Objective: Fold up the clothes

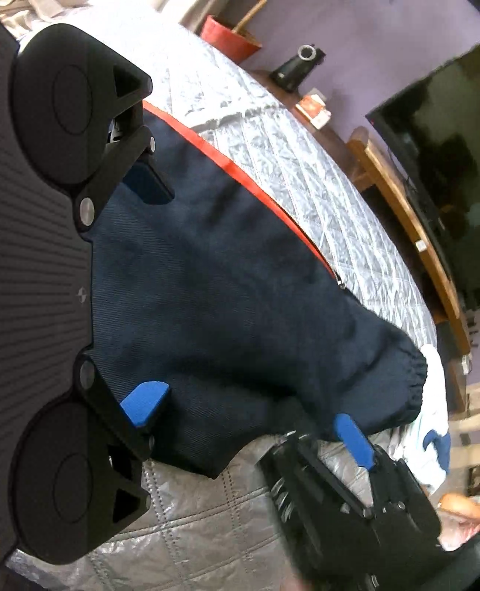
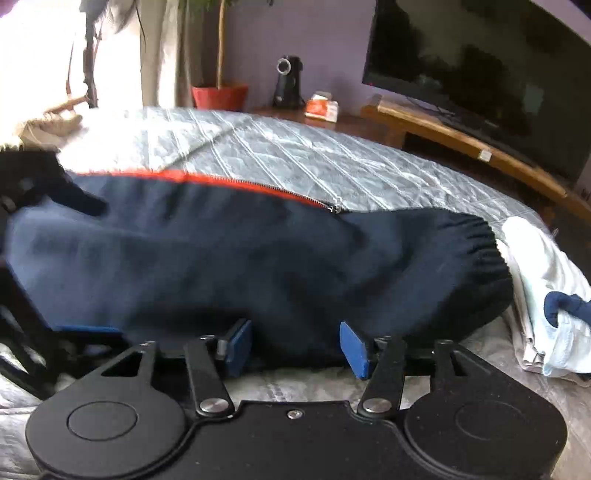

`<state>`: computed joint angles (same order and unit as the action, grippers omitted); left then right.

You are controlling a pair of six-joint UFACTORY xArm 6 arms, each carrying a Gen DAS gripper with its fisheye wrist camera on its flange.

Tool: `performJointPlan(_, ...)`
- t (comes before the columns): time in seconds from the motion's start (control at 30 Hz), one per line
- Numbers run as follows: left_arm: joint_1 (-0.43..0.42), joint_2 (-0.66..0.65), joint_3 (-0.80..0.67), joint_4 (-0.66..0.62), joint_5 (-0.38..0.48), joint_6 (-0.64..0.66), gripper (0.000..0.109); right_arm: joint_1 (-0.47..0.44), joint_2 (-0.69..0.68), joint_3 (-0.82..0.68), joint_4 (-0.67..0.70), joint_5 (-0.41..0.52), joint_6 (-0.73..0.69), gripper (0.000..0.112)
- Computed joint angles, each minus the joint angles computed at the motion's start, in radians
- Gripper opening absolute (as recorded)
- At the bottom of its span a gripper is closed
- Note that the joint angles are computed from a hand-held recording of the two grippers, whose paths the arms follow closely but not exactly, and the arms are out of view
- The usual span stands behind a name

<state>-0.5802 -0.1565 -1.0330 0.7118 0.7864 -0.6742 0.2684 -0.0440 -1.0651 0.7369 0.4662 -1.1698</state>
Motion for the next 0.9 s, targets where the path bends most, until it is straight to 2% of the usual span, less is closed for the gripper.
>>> performJointPlan(0.03,0.0,-0.014,0.009,0.015,-0.004,-0.036,0.103,0.012,0.016,0.003,-0.035,-0.073,0.054,0.053)
performJointPlan(0.1,-0.007,-0.047,0.026,0.102,0.017,-0.157,0.103,0.008,0.053,-0.034,-0.036,-0.116,0.159,0.053)
performJointPlan(0.17,-0.003,-0.075,0.034,0.183,0.049,-0.257,0.103,0.006,0.037,-0.059,0.041,-0.049,0.096,0.054)
performJointPlan(0.27,0.043,-0.115,0.028,0.256,0.107,-0.349,0.103,0.031,-0.037,-0.023,0.149,0.033,-0.177,0.063)
performJointPlan(0.3,0.073,-0.132,0.026,0.259,0.122,-0.366,0.103,0.042,-0.065,-0.001,0.164,0.043,-0.226,0.064)
performJointPlan(0.33,0.11,-0.148,0.022,0.255,0.132,-0.377,0.103,0.053,-0.093,0.02,0.176,0.054,-0.267,0.064)
performJointPlan(0.43,0.219,-0.189,0.007,0.258,0.191,-0.436,0.103,0.082,-0.177,0.073,0.206,0.16,-0.272,0.064)
performJointPlan(0.5,0.285,-0.222,0.006,0.245,0.232,-0.473,0.103,0.133,-0.228,0.101,0.179,0.228,-0.3,0.064)
performJointPlan(0.63,0.415,-0.294,0.029,0.142,0.223,-0.483,0.103,0.296,-0.298,0.138,0.088,0.33,-0.356,0.064)
performJointPlan(0.7,0.45,-0.335,0.05,0.126,0.228,-0.474,0.103,0.388,-0.305,0.154,0.03,0.336,-0.35,0.064)
performJointPlan(0.8,0.501,-0.365,0.053,0.133,0.248,-0.482,0.103,0.495,-0.265,0.15,-0.008,0.296,-0.308,0.064)
performJointPlan(0.9,0.558,-0.399,0.066,0.073,0.21,-0.464,0.103,0.57,-0.272,0.189,-0.024,0.218,-0.338,0.063)
